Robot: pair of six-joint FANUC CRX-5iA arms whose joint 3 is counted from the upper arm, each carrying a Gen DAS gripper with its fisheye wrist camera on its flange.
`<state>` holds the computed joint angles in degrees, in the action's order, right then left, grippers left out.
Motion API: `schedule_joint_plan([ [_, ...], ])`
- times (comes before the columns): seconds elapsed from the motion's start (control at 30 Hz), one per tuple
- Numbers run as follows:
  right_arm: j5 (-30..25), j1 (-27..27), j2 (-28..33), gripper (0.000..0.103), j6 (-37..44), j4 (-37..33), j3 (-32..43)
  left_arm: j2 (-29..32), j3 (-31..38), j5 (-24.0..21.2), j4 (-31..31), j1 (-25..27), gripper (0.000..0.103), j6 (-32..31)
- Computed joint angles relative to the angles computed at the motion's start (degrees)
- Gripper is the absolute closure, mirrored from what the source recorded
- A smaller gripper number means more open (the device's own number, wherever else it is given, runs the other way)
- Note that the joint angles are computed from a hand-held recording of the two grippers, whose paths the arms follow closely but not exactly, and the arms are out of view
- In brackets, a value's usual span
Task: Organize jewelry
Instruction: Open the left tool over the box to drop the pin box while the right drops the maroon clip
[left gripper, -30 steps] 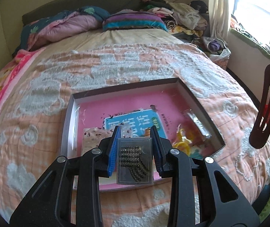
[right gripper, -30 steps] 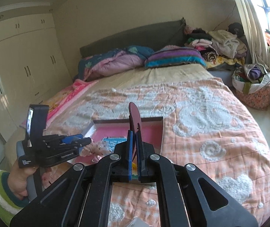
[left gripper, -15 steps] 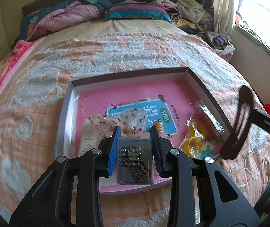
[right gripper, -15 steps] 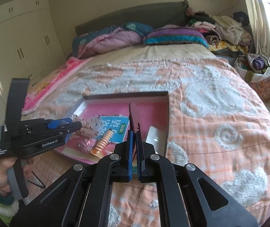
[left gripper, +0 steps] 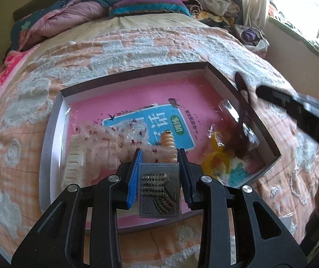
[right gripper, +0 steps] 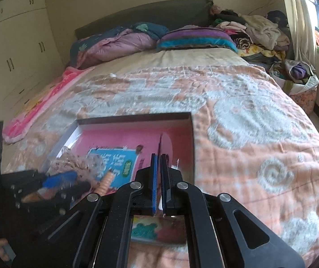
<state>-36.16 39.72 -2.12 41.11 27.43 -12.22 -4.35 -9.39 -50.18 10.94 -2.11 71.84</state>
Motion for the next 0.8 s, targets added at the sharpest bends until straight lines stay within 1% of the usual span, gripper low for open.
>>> schedule_joint_plan([
  [0.03,-0.7,0.1,0.0,0.100,0.2,1.3,-0.1,0.2,0.4,-0.5,-1.1,-0.5,0.079,0.8],
  [0.1,-1.7,-0.3,-0.6,0.100,2.0,1.2,-0.1,0.6,1.0,-1.5,-2.0,-1.0,0.079,1.8],
  [0.17,-1.4,-0.8,-2.7,0.089,0.4,0.7,-1.3,0.5,1.3,-1.6,-3.3,-1.7,0.079,3.6],
  [0.23,-0.2,-1.2,-6.6,0.061,-1.7,-0.3,-3.7,-0.1,1.1,-1.5,-2.7,-1.8,0.079,4.1],
  [0.27,0.1,-1.0,-8.3,0.056,-3.1,0.8,-5.1,-0.5,1.0,-1.4,-2.8,-1.9,0.079,4.5],
  [0.33,0.4,-0.1,-12.7,0.044,-8.2,5.9,-9.2,-1.2,0.9,-1.5,-2.7,-2.2,0.079,5.4],
  [0.37,0.0,0.3,-15.0,0.040,-10.1,7.5,-10.9,-1.5,0.8,-1.4,-2.6,-2.4,0.079,5.5],
  [0.43,-0.3,1.0,-19.4,0.029,-13.4,9.9,-13.8,-2.3,0.8,-1.5,-3.2,-3.3,0.079,6.5],
  [0.57,-1.9,2.8,-26.4,0.018,-19.0,15.3,-17.8,-3.8,0.8,-1.7,-4.0,-5.2,0.078,7.5],
  [0.6,-2.3,3.1,-27.4,0.016,-19.7,16.0,-18.3,-4.2,0.8,-1.8,-4.1,-5.6,0.078,7.8],
  [0.67,-3.9,4.6,-30.0,0.014,-22.3,19.6,-19.9,-5.1,1.0,-1.8,-4.6,-6.4,0.073,8.4],
  [0.8,-7.6,7.5,-33.8,0.010,-25.4,24.6,-22.3,-6.9,1.2,-1.9,-5.3,-7.1,0.069,9.2],
])
